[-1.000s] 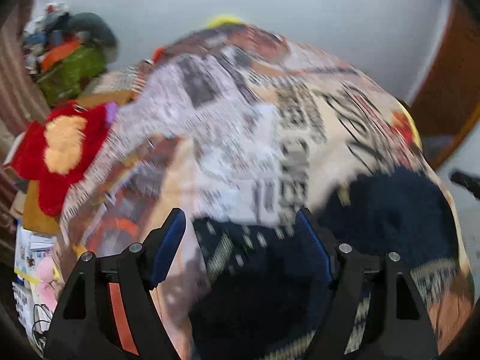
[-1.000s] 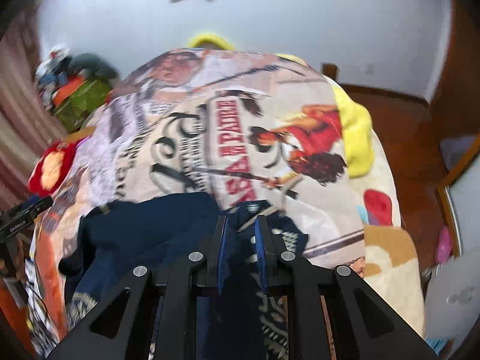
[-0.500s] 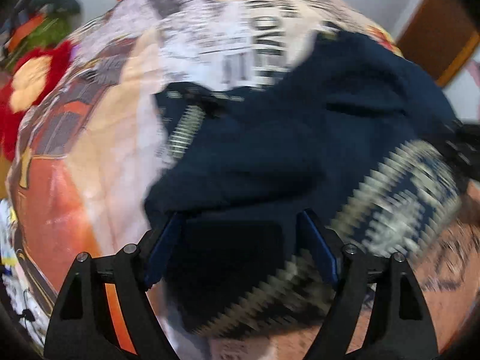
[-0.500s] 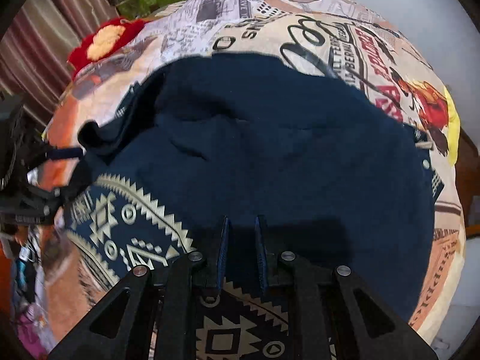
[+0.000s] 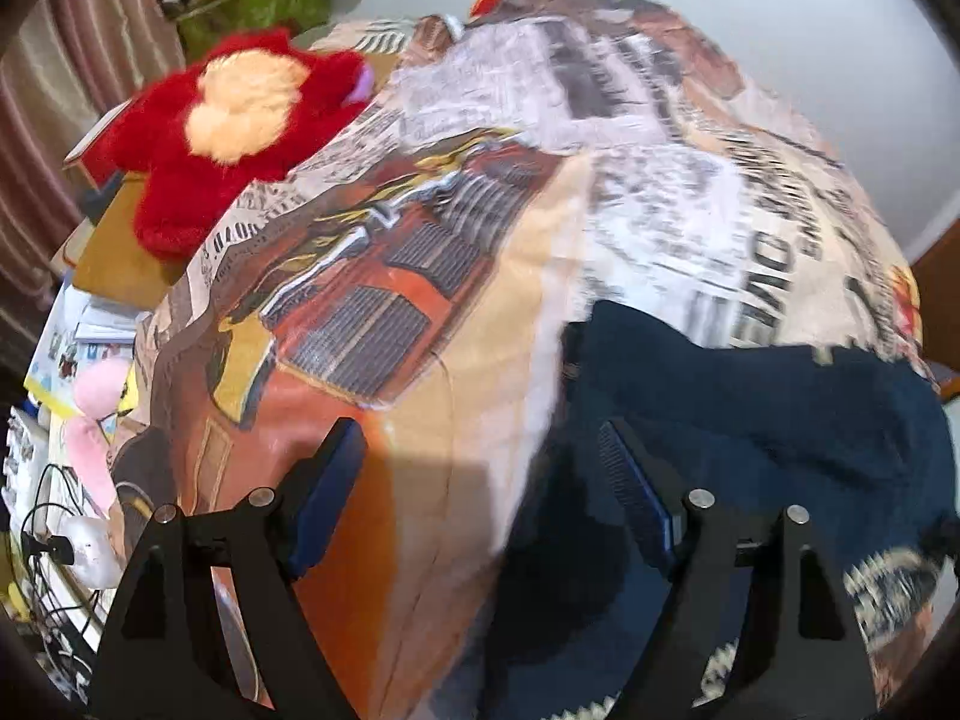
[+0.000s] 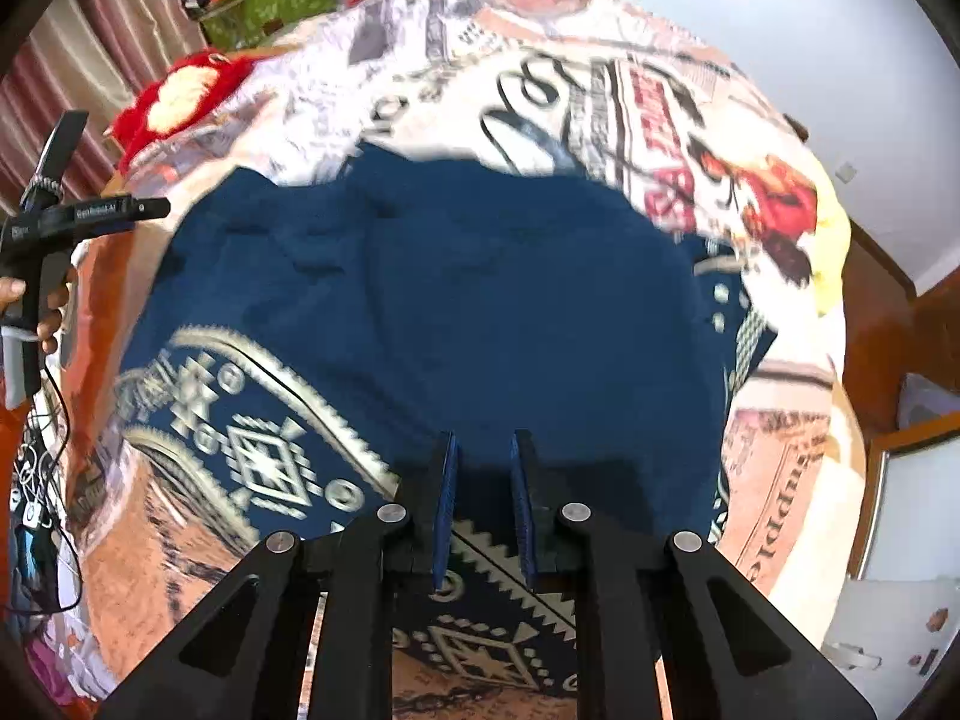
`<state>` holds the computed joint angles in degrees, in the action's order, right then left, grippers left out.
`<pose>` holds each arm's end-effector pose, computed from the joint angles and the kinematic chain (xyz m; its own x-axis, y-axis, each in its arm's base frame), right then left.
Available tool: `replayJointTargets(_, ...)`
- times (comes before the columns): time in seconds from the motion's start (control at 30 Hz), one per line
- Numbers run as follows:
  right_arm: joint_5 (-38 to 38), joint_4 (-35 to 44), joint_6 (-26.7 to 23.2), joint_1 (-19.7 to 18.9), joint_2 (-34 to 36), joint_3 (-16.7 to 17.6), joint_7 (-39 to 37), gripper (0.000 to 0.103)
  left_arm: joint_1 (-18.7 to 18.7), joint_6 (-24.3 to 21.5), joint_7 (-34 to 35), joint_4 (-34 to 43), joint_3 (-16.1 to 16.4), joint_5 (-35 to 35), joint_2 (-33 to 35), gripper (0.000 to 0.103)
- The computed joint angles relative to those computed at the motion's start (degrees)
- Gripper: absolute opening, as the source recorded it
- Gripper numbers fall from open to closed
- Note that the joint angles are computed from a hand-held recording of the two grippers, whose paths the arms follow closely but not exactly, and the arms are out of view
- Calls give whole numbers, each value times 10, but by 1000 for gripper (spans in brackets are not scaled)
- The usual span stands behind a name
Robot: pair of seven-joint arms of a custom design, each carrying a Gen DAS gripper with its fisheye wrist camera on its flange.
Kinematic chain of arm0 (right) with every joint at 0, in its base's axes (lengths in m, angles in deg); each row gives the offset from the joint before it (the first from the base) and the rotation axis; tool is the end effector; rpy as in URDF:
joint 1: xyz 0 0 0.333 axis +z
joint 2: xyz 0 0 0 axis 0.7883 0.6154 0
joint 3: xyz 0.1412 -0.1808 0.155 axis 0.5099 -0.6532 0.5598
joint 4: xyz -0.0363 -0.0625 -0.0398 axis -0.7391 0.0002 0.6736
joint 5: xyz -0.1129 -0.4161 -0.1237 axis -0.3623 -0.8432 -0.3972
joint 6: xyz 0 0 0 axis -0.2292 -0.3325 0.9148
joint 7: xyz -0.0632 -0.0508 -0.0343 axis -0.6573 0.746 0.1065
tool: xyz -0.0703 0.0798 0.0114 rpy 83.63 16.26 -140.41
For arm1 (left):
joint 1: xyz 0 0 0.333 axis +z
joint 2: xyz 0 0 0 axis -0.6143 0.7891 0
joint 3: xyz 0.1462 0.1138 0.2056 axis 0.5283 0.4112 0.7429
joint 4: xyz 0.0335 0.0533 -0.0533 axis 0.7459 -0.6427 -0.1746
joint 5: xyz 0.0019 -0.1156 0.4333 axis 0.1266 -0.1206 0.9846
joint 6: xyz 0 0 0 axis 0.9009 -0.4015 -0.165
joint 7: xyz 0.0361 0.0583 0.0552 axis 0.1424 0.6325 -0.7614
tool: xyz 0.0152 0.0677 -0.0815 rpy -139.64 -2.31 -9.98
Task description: Fold large clothes
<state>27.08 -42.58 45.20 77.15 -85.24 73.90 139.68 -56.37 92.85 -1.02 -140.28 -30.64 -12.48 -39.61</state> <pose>0.3540 0.3554 0.5649 -0.1857 -0.9824 0.0219 -0.8997 0.1610 -0.4057 0.5580 -0.3708 0.5490 -0.3017 -0.9481 0.1002 -0.8594 0.2249 -0.4592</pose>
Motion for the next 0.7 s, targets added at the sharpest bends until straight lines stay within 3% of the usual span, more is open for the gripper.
replayJointTargets(0.2, -11, 45, 72, 5, 53, 3, -10, 13, -22, 2, 156, -64, -12, -146, -62, 81)
replayJointTargets(0.3, -4, 83, 51, 15, 113, 1, -28, 13, -44, -17, 205, -85, -15, -199, -74, 81)
replayJointTargets(0.37, -3, 96, 30, 26, 149, -4, -42, 13, -55, -24, 211, -100, -21, -192, -77, 82)
replayJointTargets(0.4, -18, 94, 30, 31, 154, -4, -41, 13, -59, -5, 196, -123, -26, -170, -86, 84)
replayJointTargets(0.43, -39, 86, 35, 36, 151, -2, -37, 18, -62, 20, 181, -146, -28, -159, -98, 92)
replayJointTargets(0.47, -60, 88, 24, 40, 152, 1, -32, 37, -64, 40, 164, -165, -28, -150, -111, 99)
replayJointTargets(0.5, -84, 101, -6, 43, 160, 7, -22, 55, -67, 45, 160, -175, -24, -150, -118, 100)
replayJointTargets(0.53, -122, 124, -58, 45, 177, 17, -5, 95, -71, 44, 165, -181, -18, -162, -122, 100)
replayJointTargets(0.57, -167, 127, -99, 46, 181, 28, 13, 103, -74, 34, 172, -187, -11, -179, -129, 100)
replayJointTargets(0.6, -173, 127, -108, 60, 179, 19, 11, 103, -75, 31, 173, -194, -8, -183, -136, 100)
replayJointTargets(0.7, -119, 69, -52, 70, 124, -6, 12, 103, -80, 33, 188, -231, 4, -203, -169, 100)
